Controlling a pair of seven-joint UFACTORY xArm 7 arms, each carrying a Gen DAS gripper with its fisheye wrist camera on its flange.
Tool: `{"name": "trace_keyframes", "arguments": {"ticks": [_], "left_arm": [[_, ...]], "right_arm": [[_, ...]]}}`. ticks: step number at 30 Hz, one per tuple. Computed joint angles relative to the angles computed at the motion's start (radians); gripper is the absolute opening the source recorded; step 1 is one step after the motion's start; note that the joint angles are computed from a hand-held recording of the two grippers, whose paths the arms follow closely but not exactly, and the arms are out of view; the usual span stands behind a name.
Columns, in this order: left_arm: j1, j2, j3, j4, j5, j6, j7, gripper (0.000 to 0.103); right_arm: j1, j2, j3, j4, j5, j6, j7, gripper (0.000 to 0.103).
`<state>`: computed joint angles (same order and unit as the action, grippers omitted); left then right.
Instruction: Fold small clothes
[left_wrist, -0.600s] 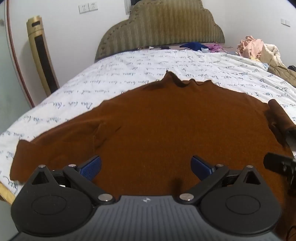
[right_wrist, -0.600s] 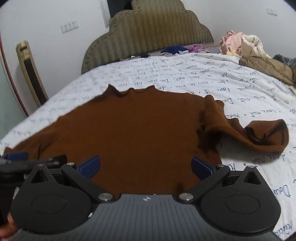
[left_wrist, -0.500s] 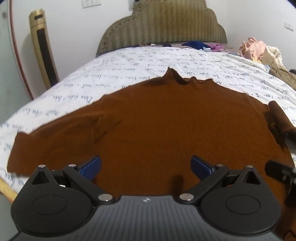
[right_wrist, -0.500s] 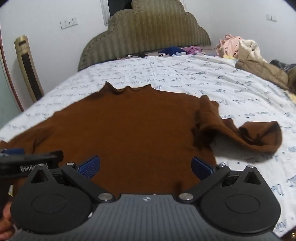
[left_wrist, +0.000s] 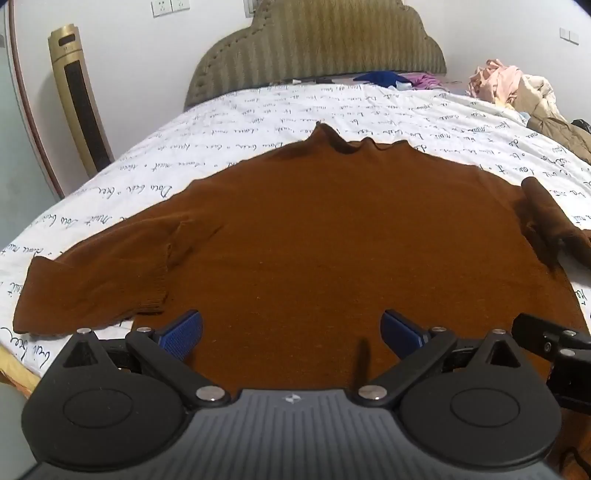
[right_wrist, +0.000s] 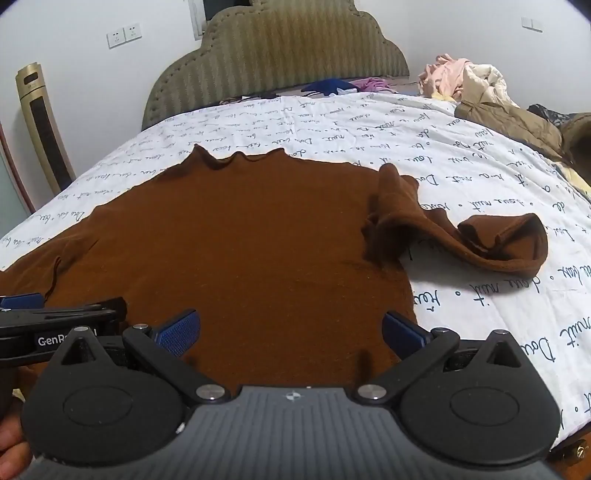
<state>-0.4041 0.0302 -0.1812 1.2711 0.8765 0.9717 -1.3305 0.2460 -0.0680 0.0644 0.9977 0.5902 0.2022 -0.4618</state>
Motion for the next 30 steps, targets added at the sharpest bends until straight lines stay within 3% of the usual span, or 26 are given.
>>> {"name": "trace_keyframes", "arguments": {"ticks": [3,20,30], "left_arm": [[0.011,-0.009,0.007,-0.015,-0.021,-0.039,0.004,0.103],[0.025,-0.01,0.005,-0.024,-0.031,-0.015,0.002,0.103],[0.027,-0.01,0.006,-0.029,-0.042,-0.02,0.003,0.103]], "right_arm": [[0.003,-0.004,-0.002,-0.007,0.012,-0.007,-0.015,0.103],[0.012,-0.001,-0.008,0.018,0.235,0.051,-0.229,0.103],[0.006,0.0,-0.003,0.018,0.28,0.065,-0.275,0.103]]}}
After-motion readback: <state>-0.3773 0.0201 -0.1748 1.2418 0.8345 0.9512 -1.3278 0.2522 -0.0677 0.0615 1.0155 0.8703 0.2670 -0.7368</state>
